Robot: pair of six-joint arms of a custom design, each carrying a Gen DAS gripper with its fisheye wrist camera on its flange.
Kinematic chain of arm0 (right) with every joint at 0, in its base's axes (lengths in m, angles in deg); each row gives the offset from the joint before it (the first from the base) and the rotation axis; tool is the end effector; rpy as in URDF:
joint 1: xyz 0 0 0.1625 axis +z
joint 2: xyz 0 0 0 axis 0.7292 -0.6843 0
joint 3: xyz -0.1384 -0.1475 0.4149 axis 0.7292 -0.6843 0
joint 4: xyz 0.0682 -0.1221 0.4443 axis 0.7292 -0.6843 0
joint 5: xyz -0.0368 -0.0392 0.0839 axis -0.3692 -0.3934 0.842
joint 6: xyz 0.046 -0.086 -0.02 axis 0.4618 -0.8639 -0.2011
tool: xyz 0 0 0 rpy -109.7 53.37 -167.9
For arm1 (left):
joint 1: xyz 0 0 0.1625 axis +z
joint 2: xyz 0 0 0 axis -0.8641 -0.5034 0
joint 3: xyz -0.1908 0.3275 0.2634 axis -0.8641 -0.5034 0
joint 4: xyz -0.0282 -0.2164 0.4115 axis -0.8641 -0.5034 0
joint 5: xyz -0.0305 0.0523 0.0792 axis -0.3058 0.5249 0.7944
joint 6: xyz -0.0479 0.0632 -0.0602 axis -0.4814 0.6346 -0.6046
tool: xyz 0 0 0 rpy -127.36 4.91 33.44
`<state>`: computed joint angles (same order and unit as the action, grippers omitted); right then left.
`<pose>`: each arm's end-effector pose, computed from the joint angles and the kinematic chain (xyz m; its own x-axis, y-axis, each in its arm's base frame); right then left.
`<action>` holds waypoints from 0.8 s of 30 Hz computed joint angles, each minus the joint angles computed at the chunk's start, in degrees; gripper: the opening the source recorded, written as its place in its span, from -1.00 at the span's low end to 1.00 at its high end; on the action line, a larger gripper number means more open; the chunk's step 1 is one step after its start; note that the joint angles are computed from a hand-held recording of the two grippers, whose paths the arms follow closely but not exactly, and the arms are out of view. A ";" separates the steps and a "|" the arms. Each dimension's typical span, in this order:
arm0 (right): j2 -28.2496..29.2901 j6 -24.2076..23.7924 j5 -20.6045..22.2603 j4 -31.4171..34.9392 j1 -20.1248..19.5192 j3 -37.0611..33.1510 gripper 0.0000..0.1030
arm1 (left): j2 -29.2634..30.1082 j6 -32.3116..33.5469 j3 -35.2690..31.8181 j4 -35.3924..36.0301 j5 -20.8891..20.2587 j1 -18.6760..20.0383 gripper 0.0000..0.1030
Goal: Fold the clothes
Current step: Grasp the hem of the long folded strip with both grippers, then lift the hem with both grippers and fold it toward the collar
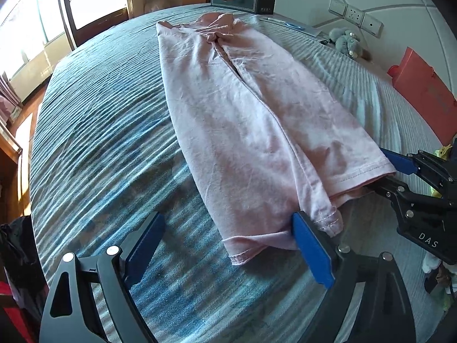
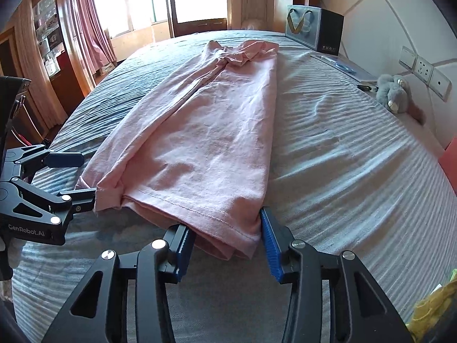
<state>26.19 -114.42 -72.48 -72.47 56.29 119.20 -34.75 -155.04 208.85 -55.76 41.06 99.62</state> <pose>0.2702 -0.6060 -0.0666 0.2209 -0.9376 -0.2686 -0.9659 -0.2485 0.0728 -0.1401 -0.3847 0.0844 -0.2038 -0.9680 -0.1465 -0.2503 0.1962 -0.9481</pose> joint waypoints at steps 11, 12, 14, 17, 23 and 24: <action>-0.66 9.21 3.77 6.69 0.53 -3.26 -0.93 | -4.47 5.19 -0.90 5.34 1.34 -1.77 -0.86; -0.92 9.69 4.63 7.20 0.69 -3.33 -0.93 | -5.12 4.94 -1.18 7.21 1.30 -1.88 -0.86; -1.13 10.29 5.70 6.29 1.36 -2.90 -0.93 | -6.56 4.46 -1.49 10.70 1.29 -2.08 -0.87; -1.24 11.76 7.56 4.89 2.56 -2.41 -0.93 | -9.26 4.50 -1.68 15.70 1.87 -2.15 -0.87; -0.13 16.85 9.95 -1.35 5.86 -1.70 -0.93 | -19.32 7.13 0.59 23.79 5.14 -2.80 -0.87; 0.21 18.26 9.96 -2.65 6.47 -1.66 -0.93 | -21.18 8.37 0.95 24.73 5.78 -2.53 -0.87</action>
<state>26.40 -96.15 -62.52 -75.11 62.76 117.55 -55.94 -146.67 209.80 -31.03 46.84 97.09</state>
